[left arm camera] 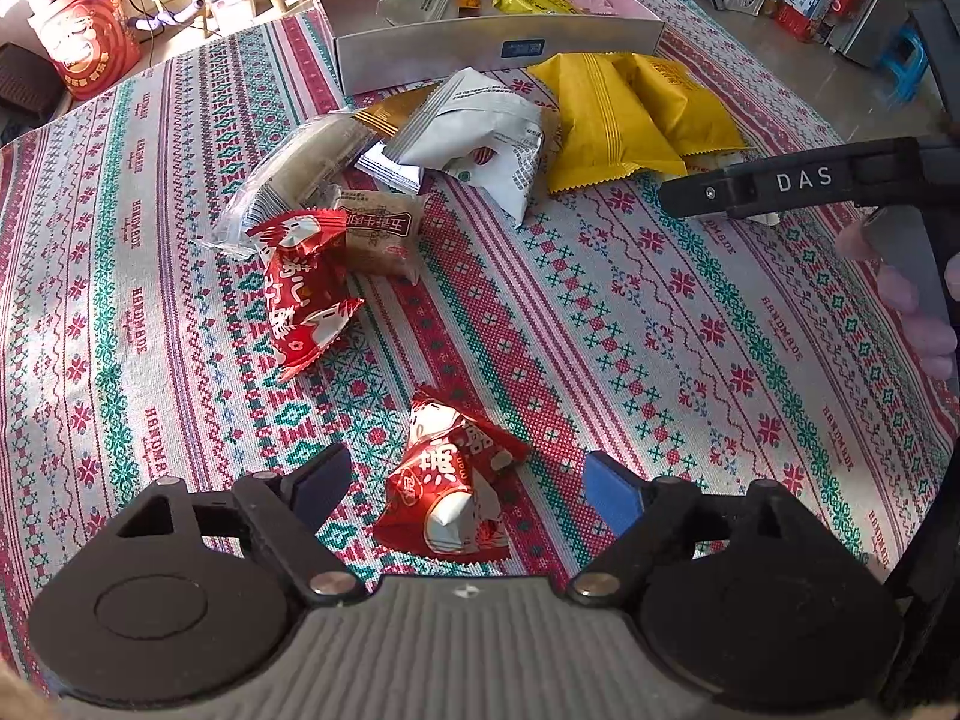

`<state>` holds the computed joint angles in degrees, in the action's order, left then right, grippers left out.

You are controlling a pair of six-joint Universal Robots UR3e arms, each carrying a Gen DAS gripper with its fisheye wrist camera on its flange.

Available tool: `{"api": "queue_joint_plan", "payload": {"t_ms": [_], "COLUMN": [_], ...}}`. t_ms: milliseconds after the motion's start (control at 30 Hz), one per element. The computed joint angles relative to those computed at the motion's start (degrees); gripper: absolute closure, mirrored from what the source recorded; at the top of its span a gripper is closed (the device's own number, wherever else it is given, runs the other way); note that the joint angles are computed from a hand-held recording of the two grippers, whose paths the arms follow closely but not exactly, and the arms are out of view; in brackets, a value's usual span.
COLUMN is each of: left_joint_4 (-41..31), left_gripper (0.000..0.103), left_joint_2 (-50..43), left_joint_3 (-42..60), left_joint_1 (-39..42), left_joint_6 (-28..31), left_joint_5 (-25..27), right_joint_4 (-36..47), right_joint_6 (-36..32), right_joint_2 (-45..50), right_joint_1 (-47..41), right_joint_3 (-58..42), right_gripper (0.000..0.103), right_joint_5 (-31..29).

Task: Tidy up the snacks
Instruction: 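Grasp the red-and-white wrapped snack with the left tool while the right grasps the white-green packet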

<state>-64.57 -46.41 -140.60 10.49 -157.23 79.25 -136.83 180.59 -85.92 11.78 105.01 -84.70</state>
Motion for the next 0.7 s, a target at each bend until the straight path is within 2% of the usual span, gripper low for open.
{"api": "queue_joint_plan", "payload": {"t_ms": [367, 600, 700], "left_joint_4": [4.2, 3.9, 3.1], "left_gripper": [0.035, 0.057, 0.06], "left_joint_2": [-2.6, -1.6, -1.0], "left_joint_3": [-1.4, -1.5, -1.3], "left_joint_1": [-4.0, -3.2, -2.1], "left_joint_6": [-1.1, -1.0, -0.5], "left_joint_5": [3.7, 3.5, 2.9], "right_joint_4": [-4.1, -2.3, -0.9], "right_joint_6": [1.0, 0.3, -0.2], "right_joint_2": [3.6, 3.0, 2.7], "right_joint_1": [2.7, 3.4, 3.2], "right_joint_3": [0.2, -0.6, -1.2], "right_gripper": [0.011, 0.031, 0.035], "right_joint_5": [-5.4, -6.4, -5.7]}}
